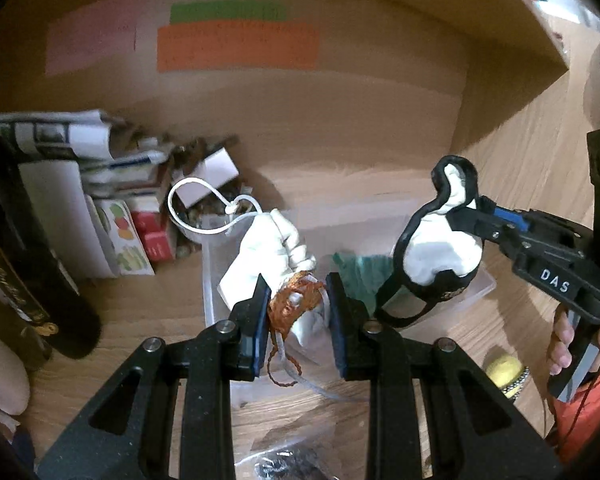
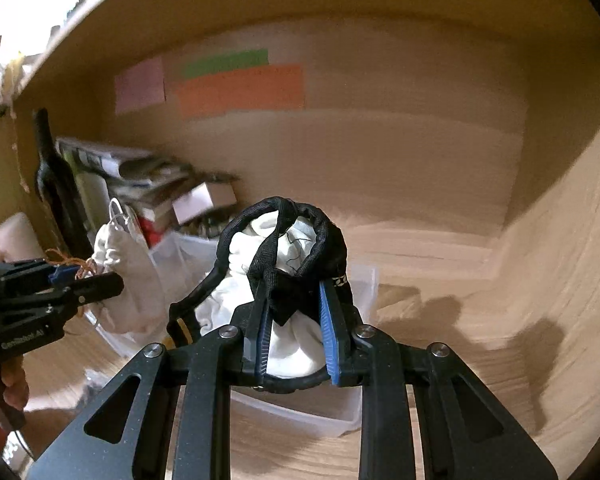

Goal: Organize soft objects
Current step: 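Place pouch and mask into the clear box and open both tools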

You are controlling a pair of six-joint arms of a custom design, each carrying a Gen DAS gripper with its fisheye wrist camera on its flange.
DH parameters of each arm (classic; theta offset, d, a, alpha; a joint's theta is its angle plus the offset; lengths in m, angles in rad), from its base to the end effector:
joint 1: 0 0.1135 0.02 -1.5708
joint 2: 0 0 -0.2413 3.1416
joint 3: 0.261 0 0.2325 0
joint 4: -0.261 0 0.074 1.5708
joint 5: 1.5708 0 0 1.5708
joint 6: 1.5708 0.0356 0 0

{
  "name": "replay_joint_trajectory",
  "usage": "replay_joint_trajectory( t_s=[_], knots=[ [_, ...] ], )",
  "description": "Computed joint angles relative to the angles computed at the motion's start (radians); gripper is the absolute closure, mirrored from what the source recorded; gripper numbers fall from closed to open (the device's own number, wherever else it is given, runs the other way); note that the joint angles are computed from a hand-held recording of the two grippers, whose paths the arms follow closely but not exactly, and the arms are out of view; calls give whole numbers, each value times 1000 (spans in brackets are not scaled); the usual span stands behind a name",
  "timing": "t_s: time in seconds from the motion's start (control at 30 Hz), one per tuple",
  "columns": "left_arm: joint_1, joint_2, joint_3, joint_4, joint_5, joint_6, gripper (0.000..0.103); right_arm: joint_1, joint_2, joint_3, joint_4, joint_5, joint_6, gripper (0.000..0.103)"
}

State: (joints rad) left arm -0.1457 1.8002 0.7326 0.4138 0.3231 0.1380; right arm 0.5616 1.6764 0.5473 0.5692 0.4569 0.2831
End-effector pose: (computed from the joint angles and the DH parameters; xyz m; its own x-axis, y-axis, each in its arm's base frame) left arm 0.3162 -0.0578 0.1151 -0.5428 0.2115 -0.8128 0.4661 0.8809 -0.0821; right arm 0.2500 0.1387 0.1198 -0.4767 -0.0038 -0.8790 -0.0295 0.9995 0.0117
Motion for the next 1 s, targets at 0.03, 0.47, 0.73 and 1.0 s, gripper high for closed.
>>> replay_joint_trajectory(
  t_s=[0.03,0.47,0.73,1.0],
  knots=[
    [-3,17,15,-9,-3,1,77,-9,19,16,-6,-10,-3,83],
    [-37,149,148,-91,-36,12,76,-51,200,189,-140,-110,-35,82],
    [-41,156,168,-113,-48,11,67,-58,222,213,-182,-152,-41,75],
    [-49,75,84,-63,-56,10,47,-29,137,133,-124,-84,-37,47]
  ],
)
